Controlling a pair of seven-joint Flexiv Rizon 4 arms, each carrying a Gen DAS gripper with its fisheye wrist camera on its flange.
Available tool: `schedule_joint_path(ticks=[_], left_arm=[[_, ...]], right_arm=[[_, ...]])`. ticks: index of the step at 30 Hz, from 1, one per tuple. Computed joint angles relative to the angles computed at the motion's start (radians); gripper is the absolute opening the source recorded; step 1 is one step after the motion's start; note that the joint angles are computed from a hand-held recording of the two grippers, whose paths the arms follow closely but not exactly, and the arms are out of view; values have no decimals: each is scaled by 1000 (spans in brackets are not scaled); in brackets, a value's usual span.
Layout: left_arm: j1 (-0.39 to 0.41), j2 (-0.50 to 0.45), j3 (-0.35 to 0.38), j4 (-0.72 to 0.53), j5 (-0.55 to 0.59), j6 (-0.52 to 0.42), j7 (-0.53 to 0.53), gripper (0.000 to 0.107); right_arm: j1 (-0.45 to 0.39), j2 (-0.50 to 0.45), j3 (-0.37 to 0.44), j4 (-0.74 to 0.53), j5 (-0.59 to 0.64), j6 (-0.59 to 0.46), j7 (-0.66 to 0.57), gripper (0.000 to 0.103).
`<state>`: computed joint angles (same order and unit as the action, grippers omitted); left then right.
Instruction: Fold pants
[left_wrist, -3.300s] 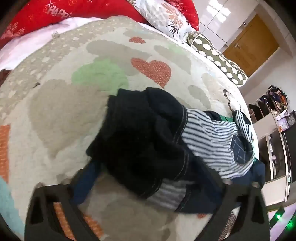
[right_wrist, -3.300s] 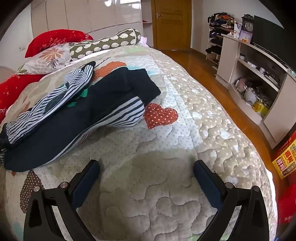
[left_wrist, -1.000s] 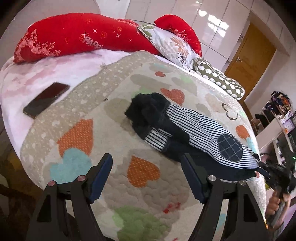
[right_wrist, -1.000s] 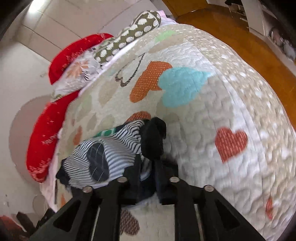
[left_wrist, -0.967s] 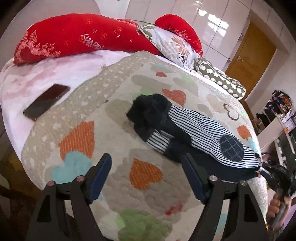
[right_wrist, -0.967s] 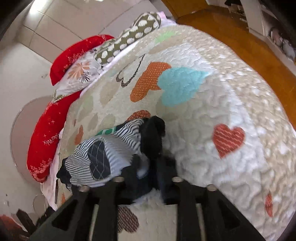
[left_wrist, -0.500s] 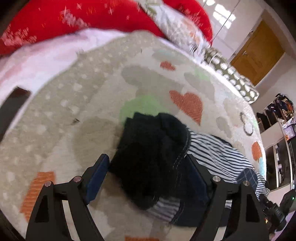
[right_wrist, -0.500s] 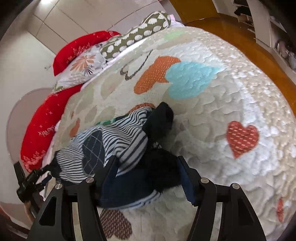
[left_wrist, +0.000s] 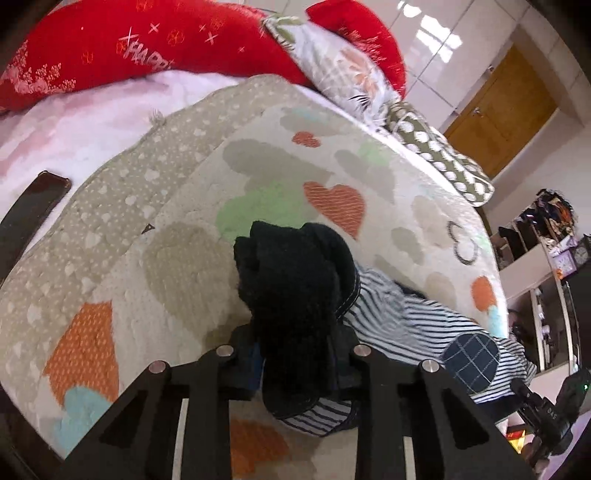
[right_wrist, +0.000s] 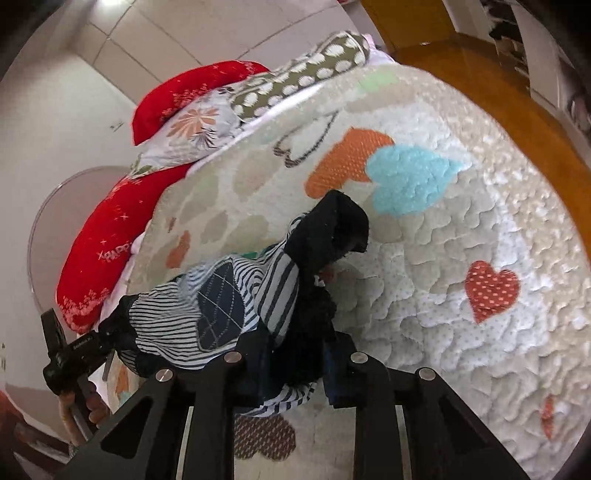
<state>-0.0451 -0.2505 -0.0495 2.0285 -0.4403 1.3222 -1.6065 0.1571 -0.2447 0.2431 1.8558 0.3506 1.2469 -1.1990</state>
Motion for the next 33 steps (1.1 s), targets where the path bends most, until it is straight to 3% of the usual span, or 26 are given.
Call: schedule_joint_path(ticks=[6,10,11,13,14,16,17,19,21,27,33], left_arm=[[-35,97,8,100,4,32,-24,26],[-68,105,62,139,170,22,-186,37],[-83,101,87,139,214,-6,-224,37],[-48,113,40,192,105,-6,-158,38],[-32,132,9,233,1,15,-96,39],[-37,169,8,269,-55,39,-65,45],[-43,183,26,272,-11,43,-97,48],[-47,220,75,253,194,27,-242,56],[-43,247,79,250,252,24,-272,63],[-83,248,46,291,-20,58,-91,68],[-101,237,27,301,-106,40,-38,68]], right_arm=[[-21,113,4,74,79,-4,-44,24],[-15,177,-10,158,174,14,-86,27],[-8,184,-19,184,169,7,-68,34],[4,197,-42,247,115,-6,25,38],[4,208,-46,264,125,-7,30,39],[-12,242,-39,295,180,13,7,40],[2,269,-56,336,121,46,61,40],[-6,308,-61,405,-57,99,197,40],[0,339,-77,427,-95,112,218,41],[122,382,-125,380,86,93,13,41],[173,342,-114,323,181,34,-123,41]])
